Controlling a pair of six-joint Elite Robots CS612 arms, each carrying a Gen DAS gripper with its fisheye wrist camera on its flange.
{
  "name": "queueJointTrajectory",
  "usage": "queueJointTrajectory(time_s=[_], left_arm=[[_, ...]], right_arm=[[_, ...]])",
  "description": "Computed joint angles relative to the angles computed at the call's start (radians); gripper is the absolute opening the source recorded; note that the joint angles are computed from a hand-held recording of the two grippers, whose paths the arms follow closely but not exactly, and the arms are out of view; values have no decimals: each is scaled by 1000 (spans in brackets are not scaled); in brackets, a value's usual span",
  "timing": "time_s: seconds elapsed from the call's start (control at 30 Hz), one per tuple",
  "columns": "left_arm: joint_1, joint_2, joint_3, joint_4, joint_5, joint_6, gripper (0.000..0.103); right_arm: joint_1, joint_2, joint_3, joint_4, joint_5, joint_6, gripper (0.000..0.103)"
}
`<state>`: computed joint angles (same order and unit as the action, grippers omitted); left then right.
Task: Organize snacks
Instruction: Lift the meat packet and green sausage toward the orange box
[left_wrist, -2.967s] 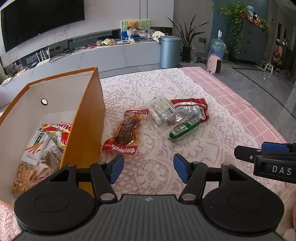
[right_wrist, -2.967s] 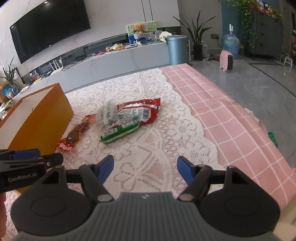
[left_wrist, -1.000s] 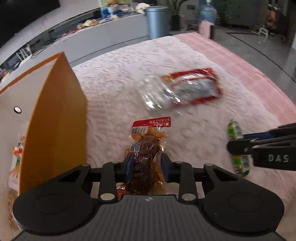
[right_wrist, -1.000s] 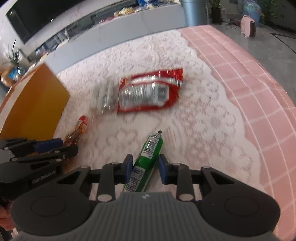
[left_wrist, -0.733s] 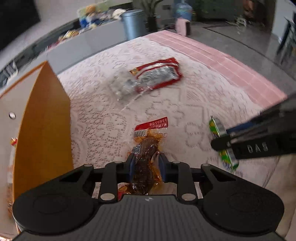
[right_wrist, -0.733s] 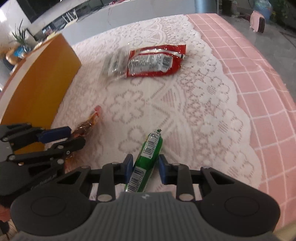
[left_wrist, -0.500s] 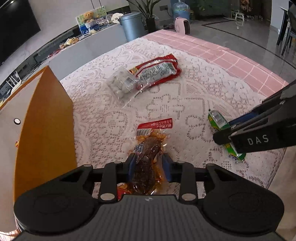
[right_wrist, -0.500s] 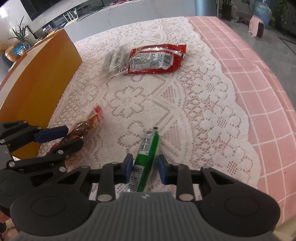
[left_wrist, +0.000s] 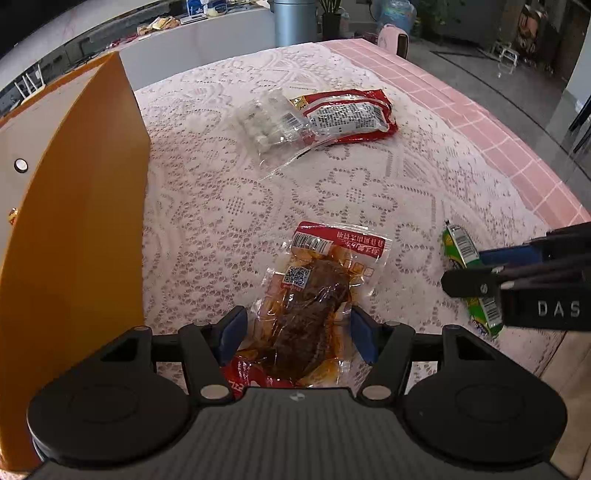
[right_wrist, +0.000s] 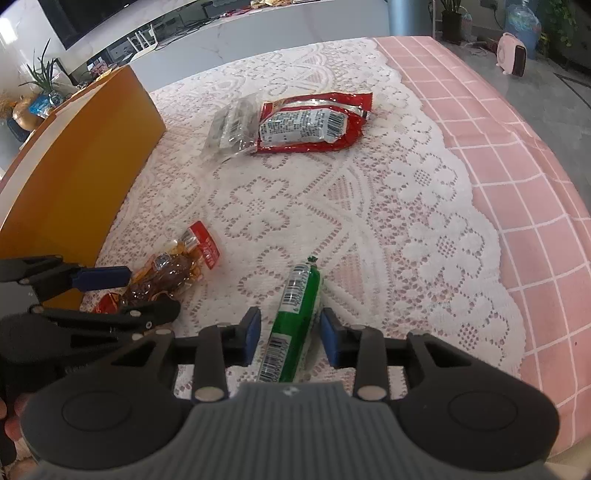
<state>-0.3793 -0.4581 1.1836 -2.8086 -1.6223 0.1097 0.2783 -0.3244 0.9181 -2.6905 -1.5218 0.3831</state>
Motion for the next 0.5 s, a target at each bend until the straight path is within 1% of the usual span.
queueJointTrajectory(time_s=[0.07, 0.1, 0.2, 0.37, 0.4, 0.43, 0.47, 0.5], left_arm=[[-3, 0, 6, -18, 7, 2, 73], [-5, 0, 8, -25, 6, 4, 73], [-8, 0, 12, -36, 1, -5, 69], [-10, 0, 15, -38, 5, -10, 67], [-10, 0, 15, -39, 4, -7, 66], [-10, -1, 17, -42, 4, -6, 66], [-10, 0, 17, -43, 4, -5, 66], [-9, 0, 16, -43, 2, -7, 65]], right_arm=[[1, 2, -4, 1, 4, -10, 43], [0, 3, -6, 1, 9, -16, 43], [5, 7, -18, 13, -4, -39, 44], [9, 8, -24, 27, -23, -69, 43], [10, 8, -25, 29, -26, -71, 42], [12, 8, -26, 32, -35, -73, 37], [14, 9, -28, 38, -53, -75, 29], [18, 9, -31, 45, -76, -75, 27]])
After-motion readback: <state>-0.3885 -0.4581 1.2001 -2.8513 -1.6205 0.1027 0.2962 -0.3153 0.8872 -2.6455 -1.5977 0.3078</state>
